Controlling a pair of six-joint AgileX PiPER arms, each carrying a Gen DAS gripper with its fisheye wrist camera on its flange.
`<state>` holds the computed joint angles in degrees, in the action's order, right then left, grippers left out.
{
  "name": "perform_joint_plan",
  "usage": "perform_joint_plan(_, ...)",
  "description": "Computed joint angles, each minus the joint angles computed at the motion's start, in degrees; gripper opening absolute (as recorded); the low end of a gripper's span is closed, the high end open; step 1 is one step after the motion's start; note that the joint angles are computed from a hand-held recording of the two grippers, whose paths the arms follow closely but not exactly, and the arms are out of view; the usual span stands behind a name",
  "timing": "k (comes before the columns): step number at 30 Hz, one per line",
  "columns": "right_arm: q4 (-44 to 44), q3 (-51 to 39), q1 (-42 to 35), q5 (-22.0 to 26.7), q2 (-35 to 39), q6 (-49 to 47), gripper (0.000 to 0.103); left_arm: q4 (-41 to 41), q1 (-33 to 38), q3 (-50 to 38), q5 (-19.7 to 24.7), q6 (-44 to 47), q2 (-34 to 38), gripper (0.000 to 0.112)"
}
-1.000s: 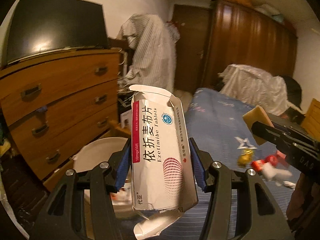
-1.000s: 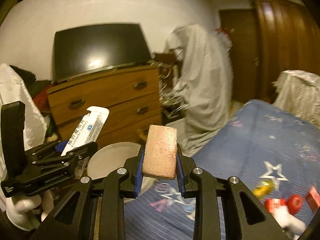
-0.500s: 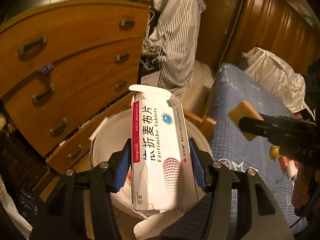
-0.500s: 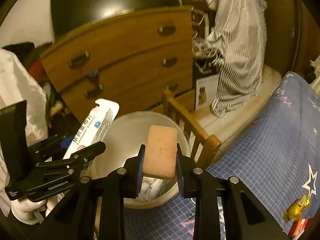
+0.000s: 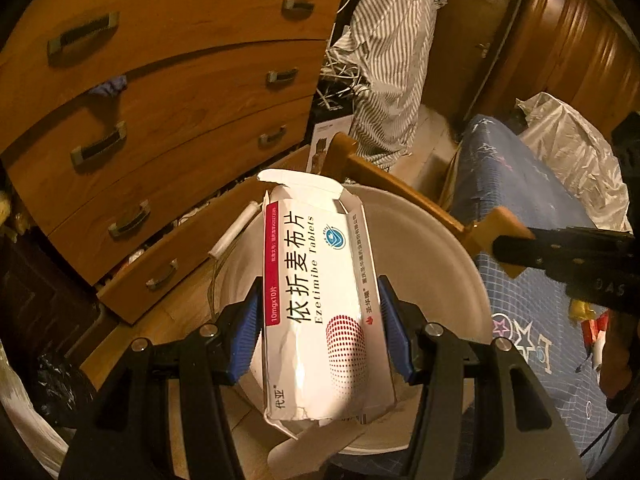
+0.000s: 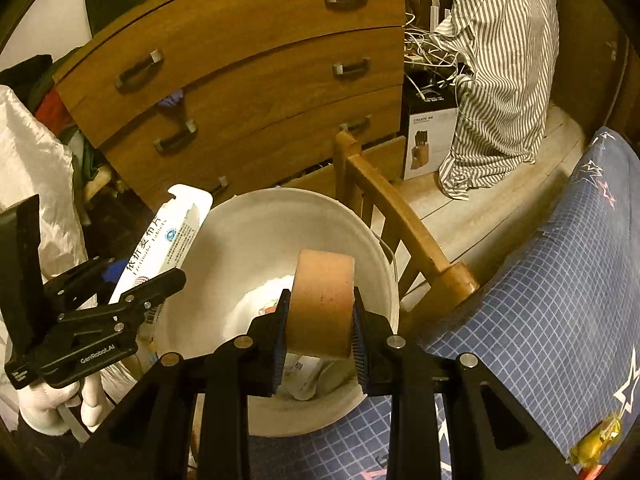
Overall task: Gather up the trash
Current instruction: 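Open both tools to drop the medicine box and sponge into the bucket, then move both tools back over the remaining trash on the bed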
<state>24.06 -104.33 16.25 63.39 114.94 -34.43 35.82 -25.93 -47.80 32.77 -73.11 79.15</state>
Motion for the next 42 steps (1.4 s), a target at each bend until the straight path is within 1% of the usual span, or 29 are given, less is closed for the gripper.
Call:
perform_joint_plan(10,0.51,-0.01,-0.56,-0.45,1.07,-0.77,0.029,-0.78,1.75,-1.20,-3.42,1.76,2.30,0.053)
perform_joint_plan(12,0.67,-0.18,-0.44,-0.50,1.28,-0.96,0.029,-0.64,2.03,-1.20,-4.01,1.91,2.58,0.054)
perform_joint_plan(13,0.77,-0.38,-0.37,-0.45,1.45,-1.08,0.032,0.77,1.58,-1.31,-3.54,0.54,2.76,0.057)
perform_joint_plan(14,1.24,-0.53,-0.50,-0.45,1.58,-1.21,0.050,1.41,1.61,-1.47,-3.46,0.13,3.02,0.065)
perform_joint_plan(15,2.46,-0.42,-0.93,-0.62,1.52,-1.68,0.060,2.34,1.83,-1.37,-3.40,-0.89,3.08,0.070)
perform_joint_plan(16,3.40,-0.09,-1.29,-1.05,1.29,-2.05,0.065,4.52,1.72,-0.90,-3.18,-3.55,2.74,0.071)
perform_joint_plan(18,4.74,-0.22,-1.99,-0.60,1.38,-2.68,0.065,4.72,2.99,0.13,-4.77,-4.13,2.08,0.071)
perform_joint_plan(21,5.28,-0.23,-2.63,-0.46,1.35,-3.20,0.065,4.52,3.07,-0.30,-5.01,-3.11,2.74,0.071)
perform_joint_plan(25,6.77,0.67,-4.08,-0.05,0.38,-4.37,0.065,4.21,2.51,-1.08,-4.25,-2.89,3.08,0.071)
perform_joint_plan(28,8.59,3.39,-5.95,-0.16,-1.85,-6.60,0.065,4.72,1.01,-1.59,-3.07,-3.43,2.81,0.071)
perform_joint_plan(30,11.51,7.44,-8.77,-0.05,-4.81,-10.02,0.065,5.38,-1.59,-2.64,-1.73,-4.52,2.92,0.071)
perform_joint_plan(32,14.94,13.85,-12.79,-0.71,-9.21,-15.11,0.065,6.04,-4.36,-3.46,-1.03,-5.91,3.43,0.071)
perform_joint_plan(35,20.54,23.46,-21.76,0.70,-14.98,-24.47,0.065,6.80,-10.50,-6.01,-1.79,-8.46,6.98,0.071)
perform_joint_plan(37,22.84,30.20,-30.97,1.72,-18.37,-32.36,0.065,5.41,-13.82,-8.70,-3.33,-7.32,11.02,0.071)
perform_joint_plan(38,23.37,32.03,-34.62,2.32,-18.88,-35.14,0.065,3.80,-15.30,-10.47,-4.25,-5.87,13.45,0.071)
perform_joint_plan(39,23.63,33.70,-40.33,3.33,-18.91,-38.60,0.065,2.55,-17.40,-13.04,-4.50,-5.07,16.66,0.071)
perform_joint_plan(41,22.98,33.78,-51.64,5.92,-16.34,-44.11,0.065,-0.77,-20.42,-17.62,-5.79,-2.56,21.94,0.071)
perform_joint_plan(42,22.52,32.89,-56.62,6.41,-14.63,-46.57,0.065,-3.33,-21.86,-20.09,-6.84,-0.55,24.77,0.071)
